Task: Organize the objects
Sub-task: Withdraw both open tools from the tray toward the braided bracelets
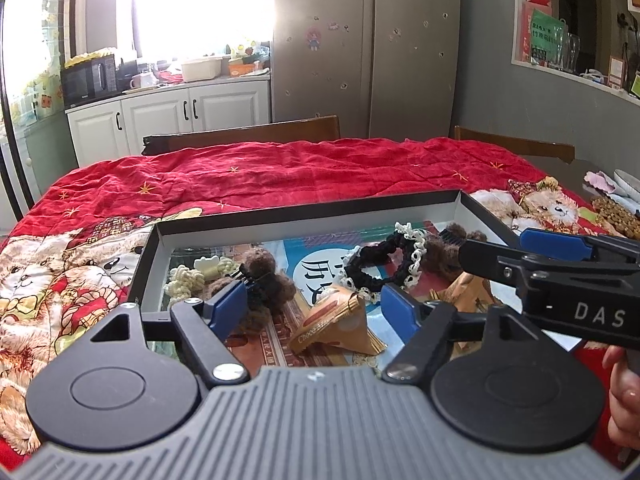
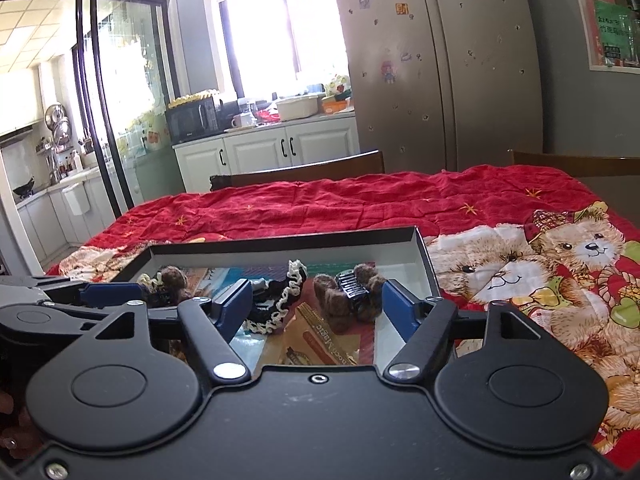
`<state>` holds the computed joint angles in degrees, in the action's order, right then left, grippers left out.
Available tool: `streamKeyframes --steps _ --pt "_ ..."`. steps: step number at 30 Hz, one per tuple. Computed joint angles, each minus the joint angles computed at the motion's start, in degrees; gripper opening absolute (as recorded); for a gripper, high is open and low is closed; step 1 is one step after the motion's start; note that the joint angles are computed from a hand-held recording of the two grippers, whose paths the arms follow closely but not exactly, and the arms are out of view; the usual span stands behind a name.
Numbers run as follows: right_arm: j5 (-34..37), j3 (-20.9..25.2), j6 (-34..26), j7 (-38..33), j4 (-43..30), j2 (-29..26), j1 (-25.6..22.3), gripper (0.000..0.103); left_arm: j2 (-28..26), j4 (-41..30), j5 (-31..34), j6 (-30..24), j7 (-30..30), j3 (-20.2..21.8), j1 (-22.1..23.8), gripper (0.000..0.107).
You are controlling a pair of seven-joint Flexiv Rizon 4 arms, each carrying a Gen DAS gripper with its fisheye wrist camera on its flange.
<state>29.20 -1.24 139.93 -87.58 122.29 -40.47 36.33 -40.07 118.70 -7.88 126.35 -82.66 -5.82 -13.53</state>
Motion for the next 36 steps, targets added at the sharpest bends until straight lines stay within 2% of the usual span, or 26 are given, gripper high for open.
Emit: streamKeyframes --steps 6,12,24,36 --pt "-0.4 0.77 1.57 -0.36 1.06 0.88 0.09 0.073 0.54 1.23 2.05 1.26 0.15 -0.45 0.48 0.089" --pt "2.93 -0.27 3.42 -5.69 1.59 1.8 3.55 0.073 1.48 2.65 3.49 3.64 1.54 -0.37 -0.22 0.089" --pt "4.71 4.1 8.15 -6.36 5.15 6.53 1.93 0.073 4.27 6.17 4.71 6.61 -0.21 -0.71 1.0 0.089" --pt "9.02 6.9 11.05 -9.25 9.71 12.03 3.18 0.073 7.35 10.85 6.99 9.54 -1.63 -0.42 2.34 0.091"
